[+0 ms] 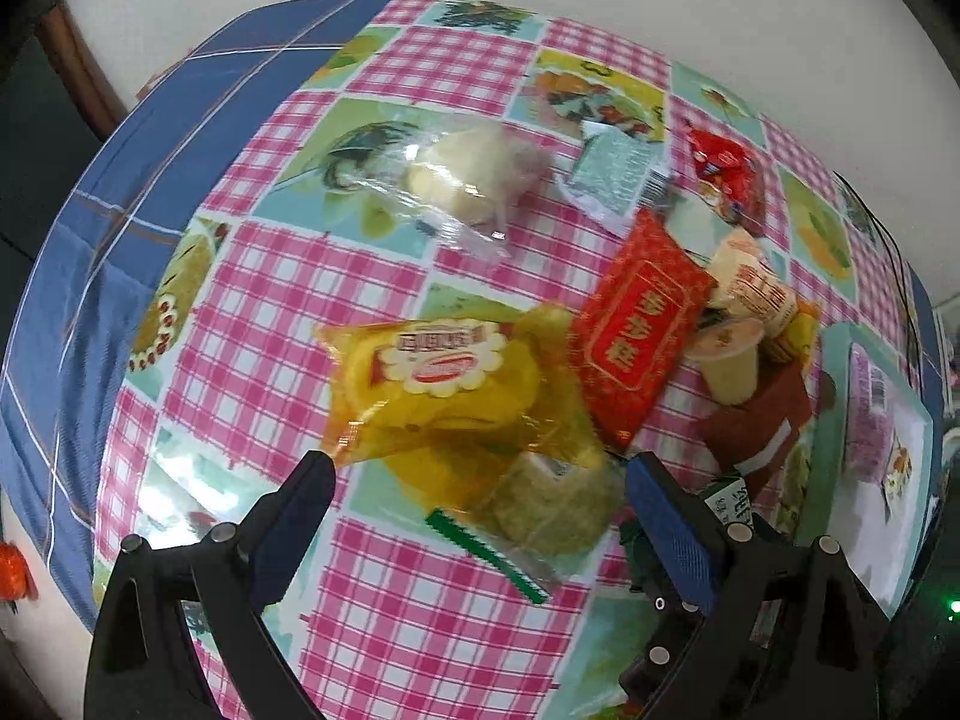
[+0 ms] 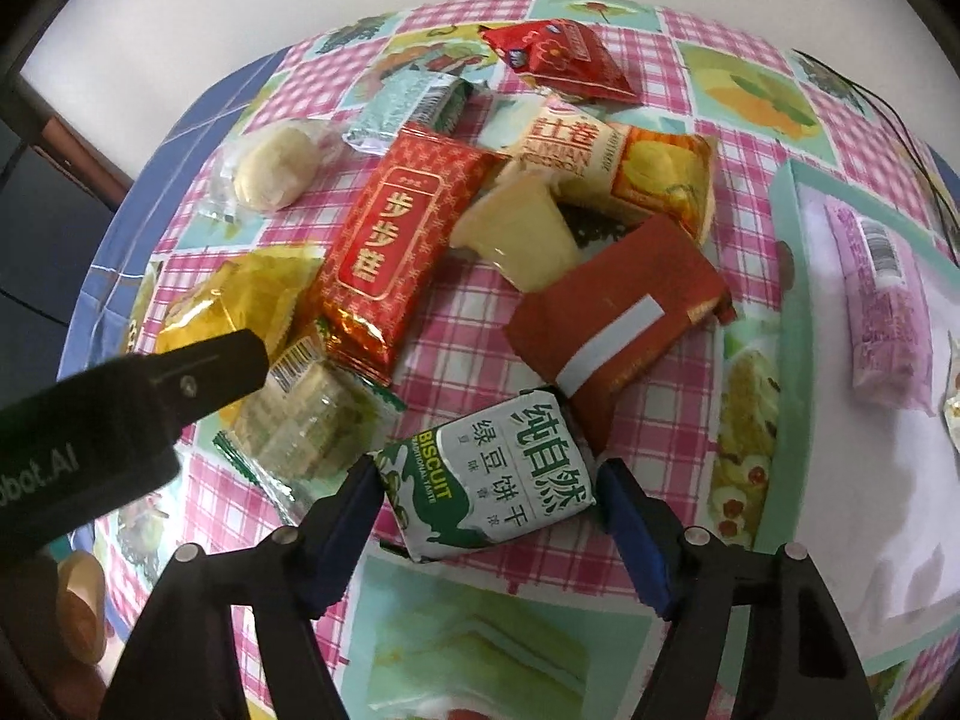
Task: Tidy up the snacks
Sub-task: 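Lower the right gripper onto the green biscuit packet and close it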
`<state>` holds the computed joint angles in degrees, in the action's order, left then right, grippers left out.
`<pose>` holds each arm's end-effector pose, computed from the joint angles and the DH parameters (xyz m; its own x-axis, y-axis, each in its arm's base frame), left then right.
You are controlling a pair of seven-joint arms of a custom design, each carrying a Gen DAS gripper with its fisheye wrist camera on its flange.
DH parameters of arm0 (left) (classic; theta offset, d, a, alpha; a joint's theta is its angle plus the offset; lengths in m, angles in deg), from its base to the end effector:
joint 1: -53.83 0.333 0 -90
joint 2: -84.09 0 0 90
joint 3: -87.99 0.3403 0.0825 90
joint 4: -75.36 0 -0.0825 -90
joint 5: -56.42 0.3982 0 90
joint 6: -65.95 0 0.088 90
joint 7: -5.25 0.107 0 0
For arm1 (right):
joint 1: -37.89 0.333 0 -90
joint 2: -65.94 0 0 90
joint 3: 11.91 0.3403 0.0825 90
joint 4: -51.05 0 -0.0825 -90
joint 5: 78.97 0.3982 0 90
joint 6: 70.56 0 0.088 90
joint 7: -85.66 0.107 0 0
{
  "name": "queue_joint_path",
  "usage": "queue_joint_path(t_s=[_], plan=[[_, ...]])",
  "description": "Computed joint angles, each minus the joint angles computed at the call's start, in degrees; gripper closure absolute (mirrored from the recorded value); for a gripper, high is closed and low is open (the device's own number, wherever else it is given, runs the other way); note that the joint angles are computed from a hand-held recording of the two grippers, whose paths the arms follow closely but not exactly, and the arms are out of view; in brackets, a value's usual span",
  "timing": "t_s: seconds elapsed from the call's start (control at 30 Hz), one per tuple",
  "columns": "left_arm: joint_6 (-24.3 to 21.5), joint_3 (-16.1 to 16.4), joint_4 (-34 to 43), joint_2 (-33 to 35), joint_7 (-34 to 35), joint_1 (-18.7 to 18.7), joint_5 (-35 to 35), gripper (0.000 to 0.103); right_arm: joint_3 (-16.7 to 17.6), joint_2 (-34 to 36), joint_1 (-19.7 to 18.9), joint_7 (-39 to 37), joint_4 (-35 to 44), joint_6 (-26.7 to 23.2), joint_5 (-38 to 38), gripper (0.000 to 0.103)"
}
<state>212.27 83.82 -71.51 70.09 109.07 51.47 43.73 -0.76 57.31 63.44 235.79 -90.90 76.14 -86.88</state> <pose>0.4534 -0.0488 0.3886 -0.1941 -0.9771 0.0869 -0.9541 0.1674 -0.2482 0.3892 0.2931 0.3834 -0.2805 -0.9515 -0.1263 -0.9272 0.3027 -0.2208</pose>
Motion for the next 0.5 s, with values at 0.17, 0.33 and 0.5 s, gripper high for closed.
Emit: queue_joint_path(t_s=[0.17, 0.33, 0.5], plan=[[-0.9, -0.82, 0.21, 0.78, 0.48, -0.96, 0.2, 0.005, -0.71, -3.07, 0.14, -1.21, -2.81, -0.74, 3.53, 0.027], [-0.68, -1.99, 0.14, 1.91, 0.03, -1.95, 1.59, 0.005, -0.94, -6.0, -0.3, -2.39, -5.35, -1.39, 5.57, 0.027], [-0.08, -2.92, 0.15, 2.94, 0.07, -3.15, 2.6, 0.005, -1.33, -8.16, -1.0, -3.83, -7.21, -1.71, 6.78, 0.027]])
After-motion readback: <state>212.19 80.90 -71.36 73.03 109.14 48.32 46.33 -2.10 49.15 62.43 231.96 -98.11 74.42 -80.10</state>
